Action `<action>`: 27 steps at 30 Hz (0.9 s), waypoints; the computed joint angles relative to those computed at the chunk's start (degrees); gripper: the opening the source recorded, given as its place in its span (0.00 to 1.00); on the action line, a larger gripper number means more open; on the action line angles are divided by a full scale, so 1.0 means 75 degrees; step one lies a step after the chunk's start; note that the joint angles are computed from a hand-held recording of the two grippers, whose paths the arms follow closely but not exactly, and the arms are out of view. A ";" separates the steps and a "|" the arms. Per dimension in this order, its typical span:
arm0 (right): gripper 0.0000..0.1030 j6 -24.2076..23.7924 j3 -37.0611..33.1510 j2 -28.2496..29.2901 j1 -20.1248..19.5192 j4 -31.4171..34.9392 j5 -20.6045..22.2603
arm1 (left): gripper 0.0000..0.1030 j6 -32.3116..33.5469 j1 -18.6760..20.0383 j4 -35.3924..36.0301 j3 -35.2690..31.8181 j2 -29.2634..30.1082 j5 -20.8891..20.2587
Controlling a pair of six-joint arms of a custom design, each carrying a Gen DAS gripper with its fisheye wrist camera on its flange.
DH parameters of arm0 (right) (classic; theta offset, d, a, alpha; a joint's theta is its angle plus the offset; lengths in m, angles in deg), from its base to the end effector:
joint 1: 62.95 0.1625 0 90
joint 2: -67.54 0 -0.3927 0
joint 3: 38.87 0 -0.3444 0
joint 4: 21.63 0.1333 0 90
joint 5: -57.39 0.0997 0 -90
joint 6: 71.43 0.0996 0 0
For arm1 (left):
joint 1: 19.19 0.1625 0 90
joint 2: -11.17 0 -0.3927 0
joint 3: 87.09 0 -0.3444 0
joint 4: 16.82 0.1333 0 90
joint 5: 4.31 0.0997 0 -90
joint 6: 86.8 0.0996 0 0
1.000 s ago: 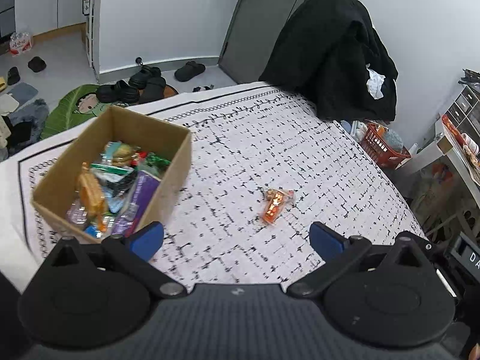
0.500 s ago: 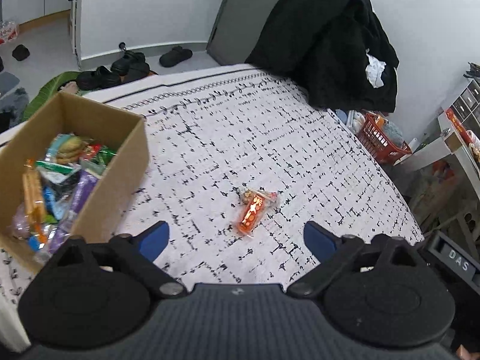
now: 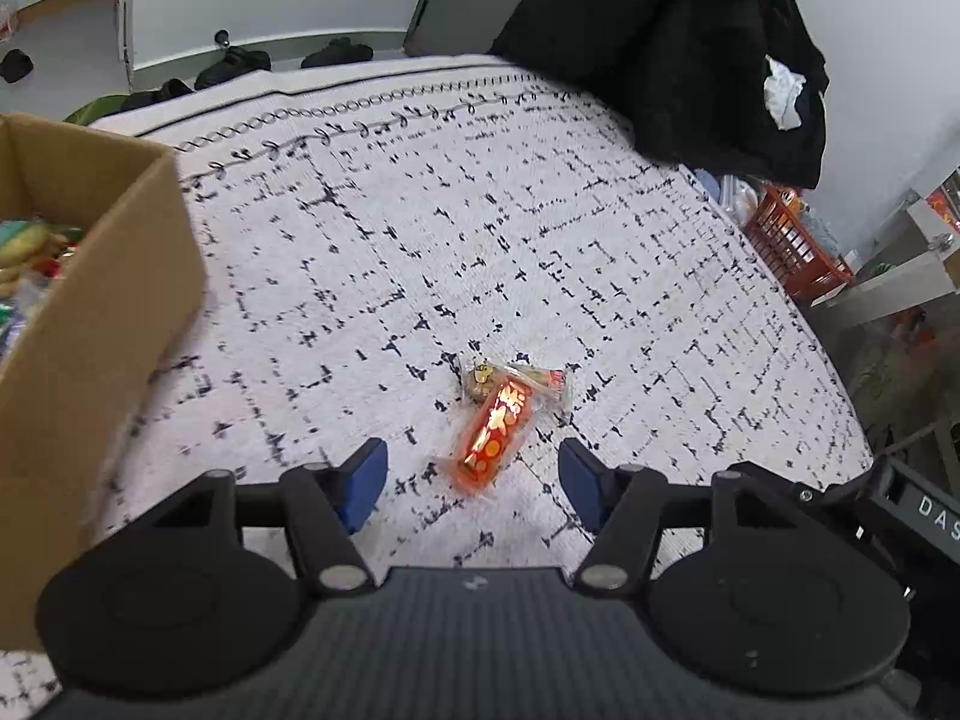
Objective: Organize snacks
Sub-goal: 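Grasp the orange candy with the left tool while the right tool grasps a small clear candy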
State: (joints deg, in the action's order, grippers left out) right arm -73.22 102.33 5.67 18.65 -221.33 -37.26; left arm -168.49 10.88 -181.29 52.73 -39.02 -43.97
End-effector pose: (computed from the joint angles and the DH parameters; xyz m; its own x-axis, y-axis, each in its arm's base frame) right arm 0.0676 -0.3993 0.1351 -0.9835 0.1594 0.0857 0.0954 0.8589 -0.5032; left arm -0.1832 -0.3487 0.0323 -0.8476 -0.3841 -0.3662 -0.0233 0.7162 -0.6975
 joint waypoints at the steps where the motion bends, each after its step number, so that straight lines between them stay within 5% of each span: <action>1: 0.66 0.0060 -0.0038 0.0074 -0.0040 -0.0020 0.0063 | 0.54 0.0248 0.0133 -0.0280 -0.0041 0.0133 -0.0024; 8: 0.64 0.0272 -0.0742 0.0813 -0.0005 0.0162 0.0309 | 0.43 0.1564 0.0769 -0.1610 -0.0302 0.0789 -0.0086; 12: 0.61 0.0367 -0.1125 0.1112 0.0045 0.0436 0.0428 | 0.26 0.1964 0.1052 -0.2277 -0.0302 0.0896 -0.0451; 27: 0.54 0.1162 -0.1901 0.1649 0.0328 0.1699 0.0848 | 0.21 0.1440 0.1250 -0.1673 -0.0131 -0.0120 -0.0790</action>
